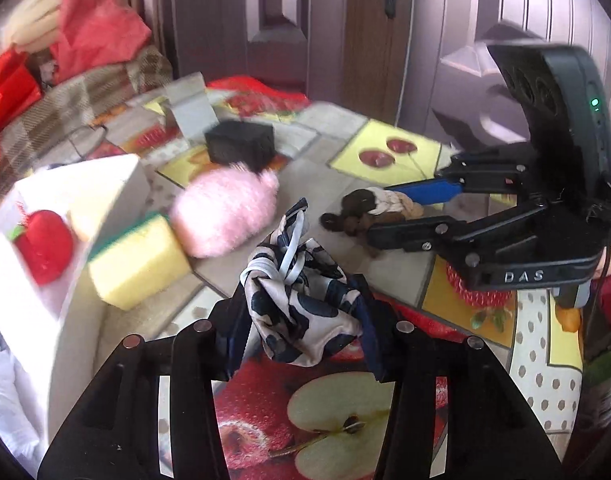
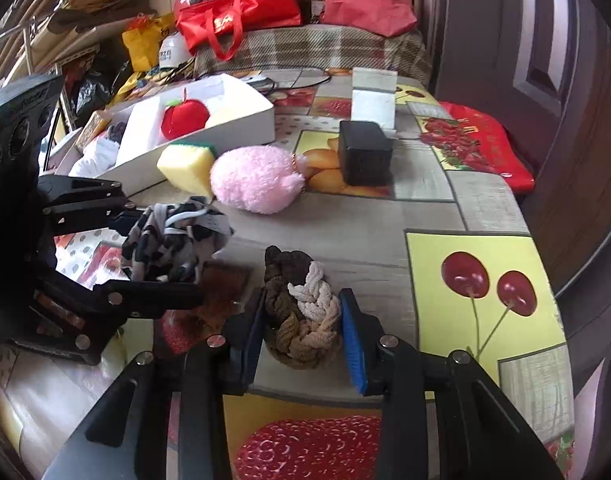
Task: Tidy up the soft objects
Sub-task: 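Grasp the black-and-white patterned cloth with the left gripper while the right grasps the braided rope toy, then carry the patterned cloth and braided rope toy over the white tray with both grippers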
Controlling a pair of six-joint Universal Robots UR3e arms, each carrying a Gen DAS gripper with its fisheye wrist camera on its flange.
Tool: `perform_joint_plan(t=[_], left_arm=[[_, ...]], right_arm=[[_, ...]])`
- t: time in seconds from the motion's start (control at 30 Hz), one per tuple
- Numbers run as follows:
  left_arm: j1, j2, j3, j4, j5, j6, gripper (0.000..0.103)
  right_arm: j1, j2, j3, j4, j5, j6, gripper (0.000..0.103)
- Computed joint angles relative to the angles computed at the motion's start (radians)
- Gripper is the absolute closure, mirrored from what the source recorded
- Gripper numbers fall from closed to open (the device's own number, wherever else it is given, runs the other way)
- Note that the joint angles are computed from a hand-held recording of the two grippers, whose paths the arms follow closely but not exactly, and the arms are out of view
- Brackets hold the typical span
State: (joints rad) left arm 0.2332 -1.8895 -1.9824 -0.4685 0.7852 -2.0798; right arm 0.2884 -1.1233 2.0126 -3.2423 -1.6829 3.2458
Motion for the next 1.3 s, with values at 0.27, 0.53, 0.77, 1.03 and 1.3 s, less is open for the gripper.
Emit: perform_joint_plan(t=[0.27,0.53,0.77,1.03,1.3], left_arm=[[0.224,0.005,-0.336,0.683,-0.264,-0.244,0.057],[0.365,0.074,-0.412,0.602,-0.358,-0.169,0.057],[0.472,0.054,-0.421,0.638,-0.400,-0.159,0.057],[0.544,-0.079,-0.345,0.860,-0.385,-0.328,0.056],[0.591,-0.176,-0.240,0.970,-0.337,-0.482,0.056]], right_arm=[[0.093,0.037,0.074,-0.315,-0.281,0.110,0.068],[0.168,0.114,-0.012,-0.396,-0.319,0.111,0.068],[0.242,0.184,-0.139,-0.360,-0.344,0.119,0.068],[0.299,0.307,-0.372,-0.242,-0.373,0.118,0.068],[0.353,0.454,-0.670,-0.099,-0.395,0.058,0.068]])
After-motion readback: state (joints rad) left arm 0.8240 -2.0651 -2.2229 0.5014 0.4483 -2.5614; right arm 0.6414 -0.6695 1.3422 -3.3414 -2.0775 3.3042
